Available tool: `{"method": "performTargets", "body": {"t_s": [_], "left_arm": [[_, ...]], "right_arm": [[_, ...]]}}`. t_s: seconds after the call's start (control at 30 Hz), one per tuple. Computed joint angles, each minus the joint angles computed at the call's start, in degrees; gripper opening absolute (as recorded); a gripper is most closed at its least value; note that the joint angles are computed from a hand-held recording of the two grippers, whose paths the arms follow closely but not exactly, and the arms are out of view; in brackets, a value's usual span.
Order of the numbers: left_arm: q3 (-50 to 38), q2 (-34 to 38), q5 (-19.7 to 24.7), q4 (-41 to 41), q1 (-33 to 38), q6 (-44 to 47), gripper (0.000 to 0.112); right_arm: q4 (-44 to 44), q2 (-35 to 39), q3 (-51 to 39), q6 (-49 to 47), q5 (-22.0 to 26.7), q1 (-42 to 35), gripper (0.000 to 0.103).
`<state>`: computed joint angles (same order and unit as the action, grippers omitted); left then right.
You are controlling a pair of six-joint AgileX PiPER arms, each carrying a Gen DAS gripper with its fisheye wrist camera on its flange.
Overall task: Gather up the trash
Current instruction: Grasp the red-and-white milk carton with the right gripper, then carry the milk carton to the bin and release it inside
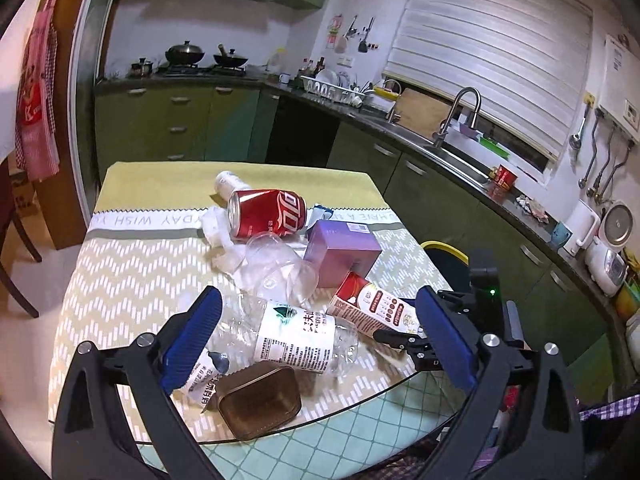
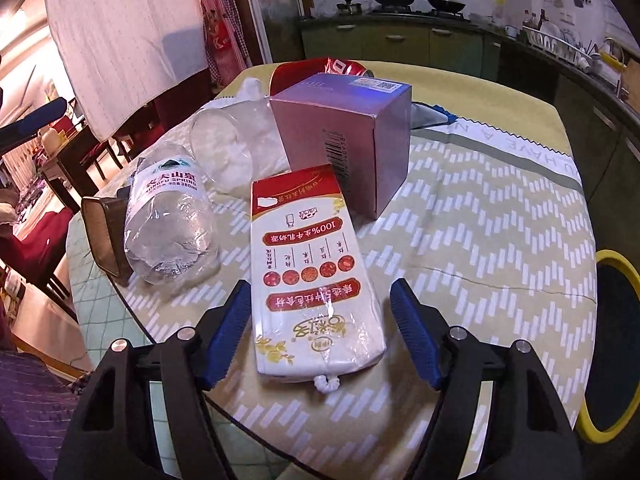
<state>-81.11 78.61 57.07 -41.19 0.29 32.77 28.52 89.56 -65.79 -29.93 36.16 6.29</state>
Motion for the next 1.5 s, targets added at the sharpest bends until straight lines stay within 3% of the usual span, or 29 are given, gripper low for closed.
{"method": "performTargets", "body": {"t_s": [0.1,0.33,0.57,0.77,0.87,1.03,1.33,1.5], "left_arm": [[0.15,0.05,0.19,-0.64,-0.10,0.43,0.093],[0.76,-0.26,0.24,-1.24,-0.33,1.23,0.093],[0.89,-0.20,0.39,-1.57,-0.65,1.69,0.093],[1.23,-0.21,0.35,-1.64,-1.22,1.95,0.093],[1.30,0.03,0.29,-1.52,-1.48,1.67,0.093],[1.04,0.34,-0.12,-0.25,-2.73,0.51,0.093],[0.18,0.64,-0.57,3.48,-5.08,-2.73,0.093],[-0.07,1.03,-0.45,4.48,-5.23,-3.67,0.093]], "right_arm": [[-1.71,-0.16,-0.10,1.51,0.23,0.48,0.057],[1.68,-1.62,0.24,0.16,1.47,-0.70,0.054],[10.49,-9.88,3.45,-6.93,6.38,-5.11,0.053],[14.31,-20.33,6.04,-8.82,8.17,-18.59,0.053],[9.86,-21.27,5.55,-4.10,7.29,-27.50,0.053],[-11.34,-13.16,2.60,13.79,2.63,-32.69,0.053],[-23.36,7.92,-8.12,25.14,3.24,-35.09,0.053],[-25.42,14.30,-12.01,28.57,4.43,-35.09,0.053]]}}
